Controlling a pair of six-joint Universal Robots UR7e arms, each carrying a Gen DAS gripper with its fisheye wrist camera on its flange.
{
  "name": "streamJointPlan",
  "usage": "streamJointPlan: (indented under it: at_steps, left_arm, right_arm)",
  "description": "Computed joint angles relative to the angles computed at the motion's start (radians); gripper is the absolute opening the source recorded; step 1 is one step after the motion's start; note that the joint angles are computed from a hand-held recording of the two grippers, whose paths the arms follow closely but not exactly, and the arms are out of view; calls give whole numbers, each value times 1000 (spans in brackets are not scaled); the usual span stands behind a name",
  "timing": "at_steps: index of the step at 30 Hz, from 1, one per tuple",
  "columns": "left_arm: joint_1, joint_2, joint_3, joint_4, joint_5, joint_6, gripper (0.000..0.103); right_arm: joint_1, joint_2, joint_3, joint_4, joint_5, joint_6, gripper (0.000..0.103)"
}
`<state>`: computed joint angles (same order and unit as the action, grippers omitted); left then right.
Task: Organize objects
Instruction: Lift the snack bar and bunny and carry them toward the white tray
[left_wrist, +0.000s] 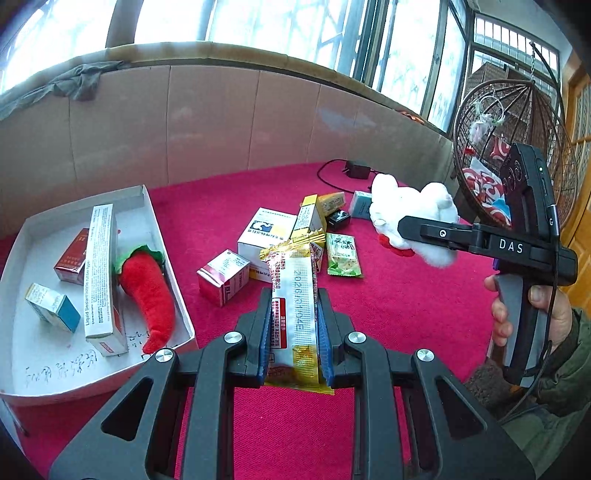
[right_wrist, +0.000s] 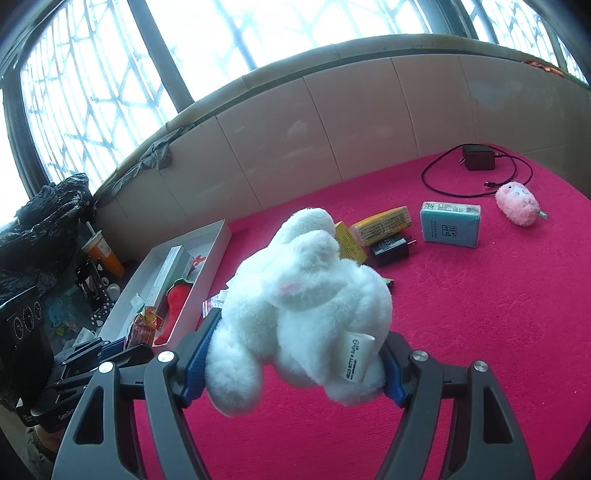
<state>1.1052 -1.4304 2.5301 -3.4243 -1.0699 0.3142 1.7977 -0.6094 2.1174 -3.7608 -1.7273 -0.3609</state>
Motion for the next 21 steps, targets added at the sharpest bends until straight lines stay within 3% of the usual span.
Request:
streamJointPlan:
  at_steps: [21]
  left_arm:
    - [-3,-13,15,-49,19,-21,21]
  right_arm:
    - [23,-1,5,19,26,-8,75]
